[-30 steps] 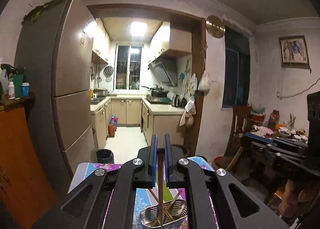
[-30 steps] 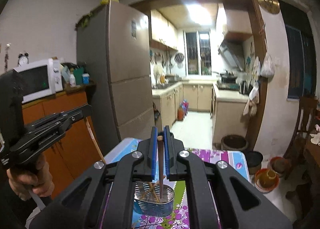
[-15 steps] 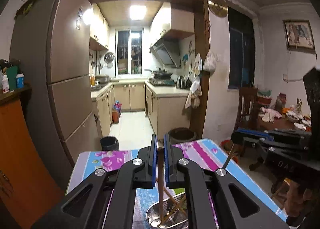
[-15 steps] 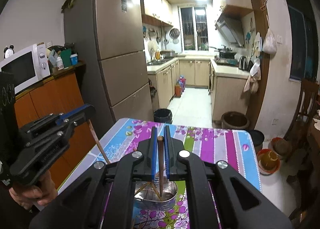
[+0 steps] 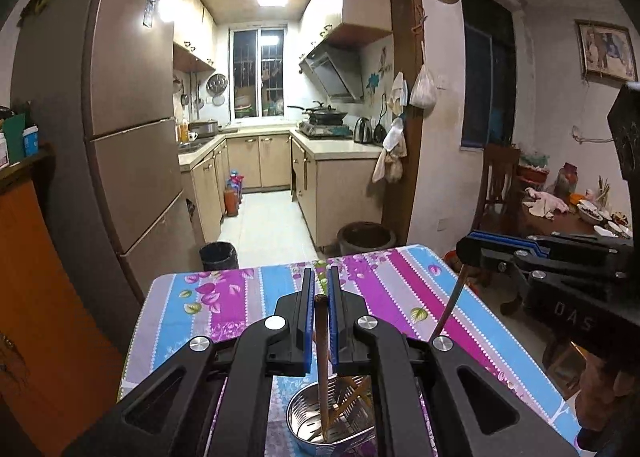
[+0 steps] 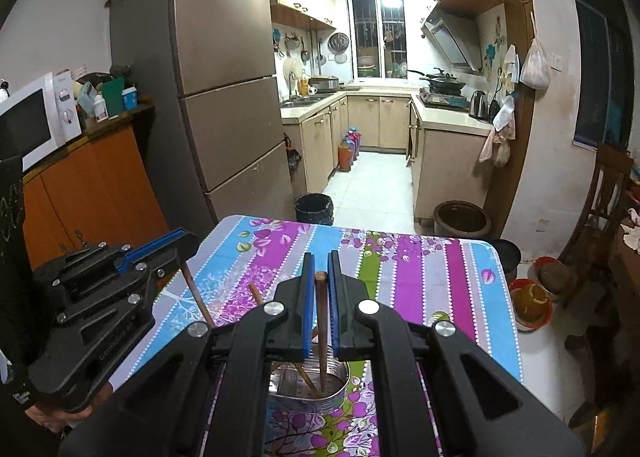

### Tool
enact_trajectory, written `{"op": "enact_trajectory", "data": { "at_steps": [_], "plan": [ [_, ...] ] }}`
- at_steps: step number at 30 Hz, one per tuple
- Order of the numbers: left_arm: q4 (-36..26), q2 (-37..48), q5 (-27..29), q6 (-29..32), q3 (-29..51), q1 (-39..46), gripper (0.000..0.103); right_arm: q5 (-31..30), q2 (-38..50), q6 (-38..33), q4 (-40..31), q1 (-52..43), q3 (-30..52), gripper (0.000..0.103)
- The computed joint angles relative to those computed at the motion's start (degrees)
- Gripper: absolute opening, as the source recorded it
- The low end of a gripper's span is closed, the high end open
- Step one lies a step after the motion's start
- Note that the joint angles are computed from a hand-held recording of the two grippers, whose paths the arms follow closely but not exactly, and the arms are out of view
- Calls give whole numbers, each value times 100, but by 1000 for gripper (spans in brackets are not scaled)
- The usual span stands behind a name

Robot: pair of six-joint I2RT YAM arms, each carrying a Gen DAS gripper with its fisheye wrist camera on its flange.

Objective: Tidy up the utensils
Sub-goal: 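Open the left tool inside the holder while the right tool opens to release its chopstick, then lift both open tools up out of the blue holder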

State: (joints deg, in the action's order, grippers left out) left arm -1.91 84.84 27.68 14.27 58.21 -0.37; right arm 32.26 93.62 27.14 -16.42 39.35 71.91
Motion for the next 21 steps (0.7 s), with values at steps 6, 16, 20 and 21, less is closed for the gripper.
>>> {"op": "enact_trajectory", "data": {
  "at_steps": [6, 16, 20, 21],
  "plan": [
    [-104, 204, -386, -87, 91, -208, 8, -46, 356, 66, -297, -76, 385, 5],
    [-473, 816, -660, -598, 686, -147, 48, -44, 859, 240, -731, -285, 884, 16],
    [-376, 757, -706, -528, 652, -107, 48, -8, 824, 217, -711, -291, 848, 16],
    [-345, 753, -738, -518, 632, -104, 48, -6, 823, 217, -707, -291, 844, 16]
  ]
}}
